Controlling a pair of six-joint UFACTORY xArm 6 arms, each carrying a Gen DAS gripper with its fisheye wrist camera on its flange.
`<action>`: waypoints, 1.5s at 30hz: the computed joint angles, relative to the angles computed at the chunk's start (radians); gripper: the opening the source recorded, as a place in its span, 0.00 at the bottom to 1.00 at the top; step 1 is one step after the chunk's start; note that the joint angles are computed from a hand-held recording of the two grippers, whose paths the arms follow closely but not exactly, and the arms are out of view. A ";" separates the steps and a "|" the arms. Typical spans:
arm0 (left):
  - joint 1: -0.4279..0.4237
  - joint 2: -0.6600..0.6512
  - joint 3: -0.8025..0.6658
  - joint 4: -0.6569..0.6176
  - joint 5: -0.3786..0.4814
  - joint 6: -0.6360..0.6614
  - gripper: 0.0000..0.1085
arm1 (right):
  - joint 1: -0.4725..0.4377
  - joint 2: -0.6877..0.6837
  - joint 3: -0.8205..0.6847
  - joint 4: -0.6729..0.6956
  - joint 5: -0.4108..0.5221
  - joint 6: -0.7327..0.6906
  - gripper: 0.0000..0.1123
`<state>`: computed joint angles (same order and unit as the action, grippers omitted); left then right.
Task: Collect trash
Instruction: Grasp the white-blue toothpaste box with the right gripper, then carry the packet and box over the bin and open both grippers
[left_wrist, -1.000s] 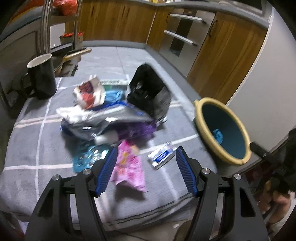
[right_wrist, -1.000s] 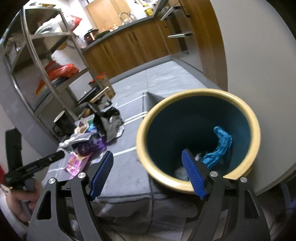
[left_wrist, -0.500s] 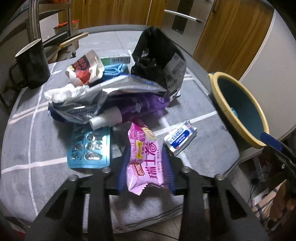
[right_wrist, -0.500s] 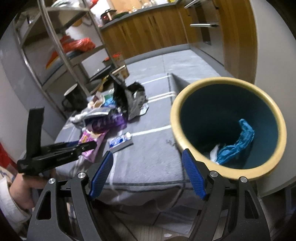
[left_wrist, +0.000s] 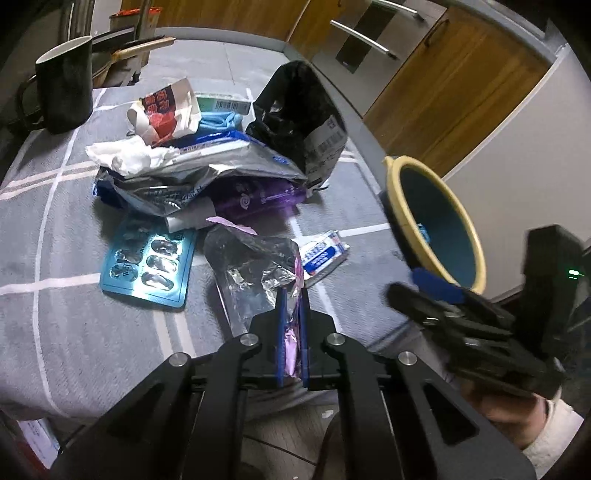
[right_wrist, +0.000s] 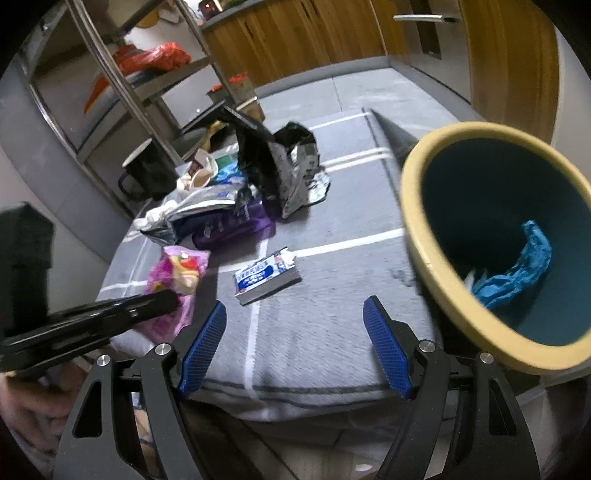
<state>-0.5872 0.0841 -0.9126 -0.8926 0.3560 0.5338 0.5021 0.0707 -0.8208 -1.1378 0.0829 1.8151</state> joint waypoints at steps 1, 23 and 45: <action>0.002 -0.012 0.004 -0.008 -0.002 0.009 0.05 | 0.003 0.013 -0.009 0.027 -0.004 -0.019 0.69; 0.067 -0.072 -0.015 -0.303 -0.090 0.223 0.05 | 0.107 0.291 -0.362 0.499 0.274 -0.464 0.49; -0.028 -0.087 -0.010 -0.316 -0.141 0.323 0.05 | 0.037 -0.074 0.007 0.081 0.095 -0.195 0.29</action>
<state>-0.6148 -0.0031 -0.9225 -1.2091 0.2146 0.8567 0.5389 -0.0035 -0.8140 -1.0567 0.1784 1.6201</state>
